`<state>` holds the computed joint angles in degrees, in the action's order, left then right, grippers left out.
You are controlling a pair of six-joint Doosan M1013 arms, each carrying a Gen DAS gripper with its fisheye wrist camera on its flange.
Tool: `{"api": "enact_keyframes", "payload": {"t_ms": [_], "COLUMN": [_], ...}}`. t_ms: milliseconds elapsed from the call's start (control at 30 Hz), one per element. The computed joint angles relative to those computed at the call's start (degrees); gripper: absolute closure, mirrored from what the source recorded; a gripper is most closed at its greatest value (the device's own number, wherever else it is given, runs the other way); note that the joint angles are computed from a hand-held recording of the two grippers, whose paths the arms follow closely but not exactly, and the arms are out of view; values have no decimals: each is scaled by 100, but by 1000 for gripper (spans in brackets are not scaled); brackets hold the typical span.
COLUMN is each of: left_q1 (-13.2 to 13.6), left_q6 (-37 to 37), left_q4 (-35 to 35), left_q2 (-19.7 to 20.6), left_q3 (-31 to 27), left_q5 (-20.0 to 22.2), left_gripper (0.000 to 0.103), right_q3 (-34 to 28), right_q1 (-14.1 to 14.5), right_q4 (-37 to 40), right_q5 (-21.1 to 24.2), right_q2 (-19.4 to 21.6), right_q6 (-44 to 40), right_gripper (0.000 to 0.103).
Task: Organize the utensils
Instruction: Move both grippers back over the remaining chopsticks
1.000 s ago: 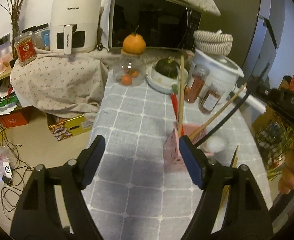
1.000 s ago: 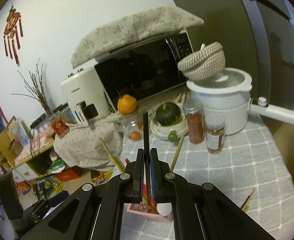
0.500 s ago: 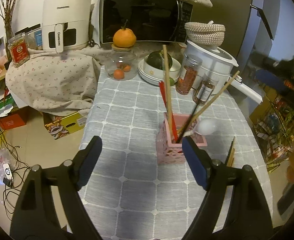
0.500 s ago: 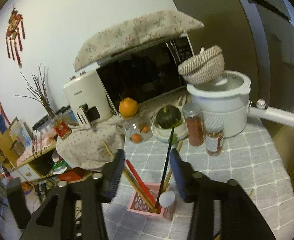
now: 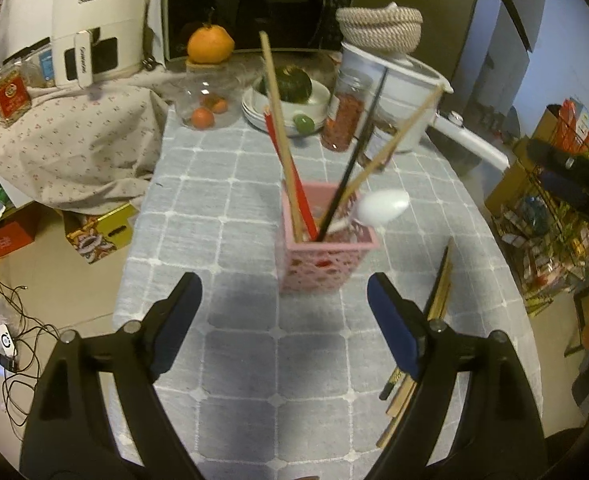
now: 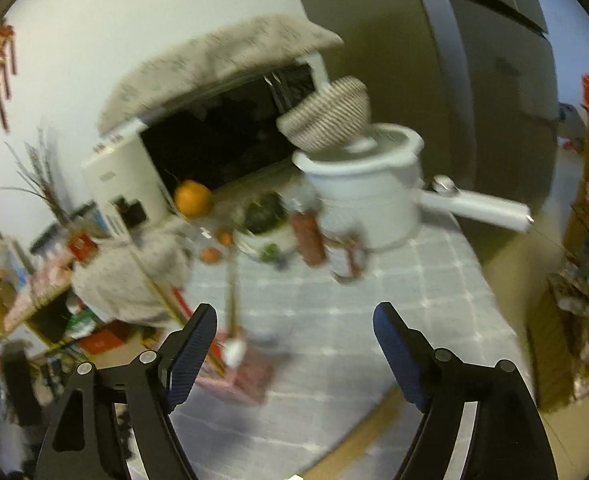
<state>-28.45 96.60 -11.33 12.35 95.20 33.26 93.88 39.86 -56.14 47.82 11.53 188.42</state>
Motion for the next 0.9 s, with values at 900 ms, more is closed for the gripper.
{"api": "enact_keyframes", "payload": {"t_ms": [900], "left_q1": [-330], "left_q6": [-318], "left_q4": [838], "left_q2": [359], "left_q3": [-234], "left_q5": [1322], "left_gripper": [18], "right_q3": [328], "right_q1": [-701], "right_q4": [4022], "right_q5": [814], "right_q2": [514], "right_q6": [-2439], "right_gripper": [20]}}
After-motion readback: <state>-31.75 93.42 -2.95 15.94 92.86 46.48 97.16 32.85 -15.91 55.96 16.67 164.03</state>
